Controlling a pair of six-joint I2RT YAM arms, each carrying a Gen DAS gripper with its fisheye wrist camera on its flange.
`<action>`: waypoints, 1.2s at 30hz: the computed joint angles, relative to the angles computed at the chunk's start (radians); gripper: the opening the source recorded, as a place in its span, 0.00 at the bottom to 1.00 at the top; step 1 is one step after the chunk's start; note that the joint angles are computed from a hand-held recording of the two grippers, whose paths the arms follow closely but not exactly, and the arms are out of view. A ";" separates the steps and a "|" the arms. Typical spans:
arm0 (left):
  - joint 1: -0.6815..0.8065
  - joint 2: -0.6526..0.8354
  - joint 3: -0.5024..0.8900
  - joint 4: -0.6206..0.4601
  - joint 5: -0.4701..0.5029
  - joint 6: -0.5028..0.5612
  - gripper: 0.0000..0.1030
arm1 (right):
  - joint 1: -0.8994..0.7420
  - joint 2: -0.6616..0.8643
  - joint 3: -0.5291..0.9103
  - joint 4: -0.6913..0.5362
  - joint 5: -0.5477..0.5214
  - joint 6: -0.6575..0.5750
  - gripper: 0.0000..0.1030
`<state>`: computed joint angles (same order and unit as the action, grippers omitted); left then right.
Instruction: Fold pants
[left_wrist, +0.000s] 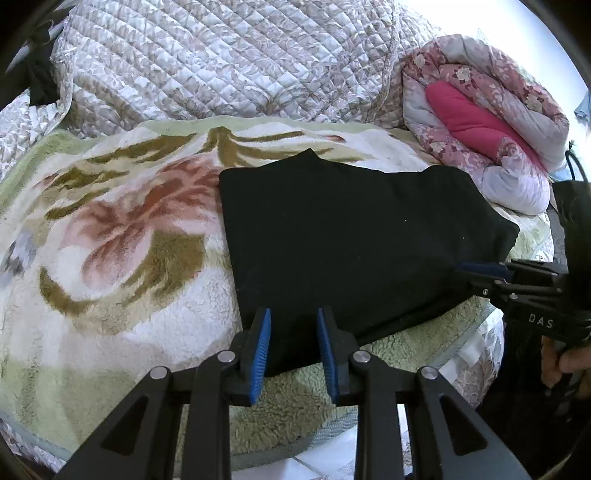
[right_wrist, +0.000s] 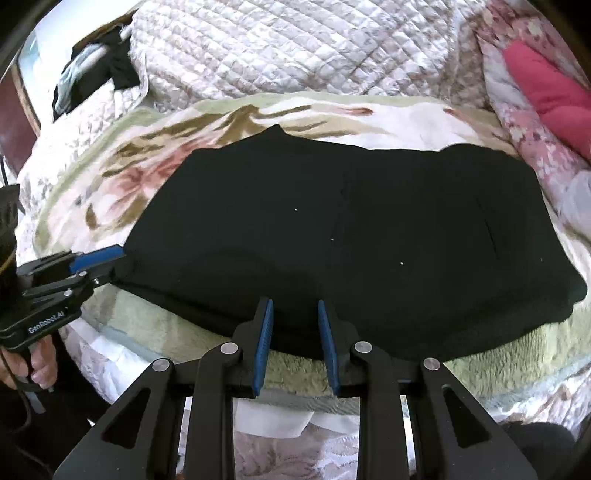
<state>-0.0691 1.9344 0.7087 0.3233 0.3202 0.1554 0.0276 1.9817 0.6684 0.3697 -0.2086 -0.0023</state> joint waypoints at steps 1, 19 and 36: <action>-0.003 -0.006 0.001 -0.007 -0.005 0.001 0.28 | 0.001 -0.012 -0.013 0.012 0.001 -0.003 0.25; -0.083 0.001 0.020 -0.018 -0.015 0.016 0.28 | -0.019 0.019 0.006 0.020 -0.025 0.004 0.26; -0.022 0.020 0.103 -0.100 -0.035 0.002 0.28 | -0.456 -0.051 -0.007 -0.025 -0.257 0.454 0.56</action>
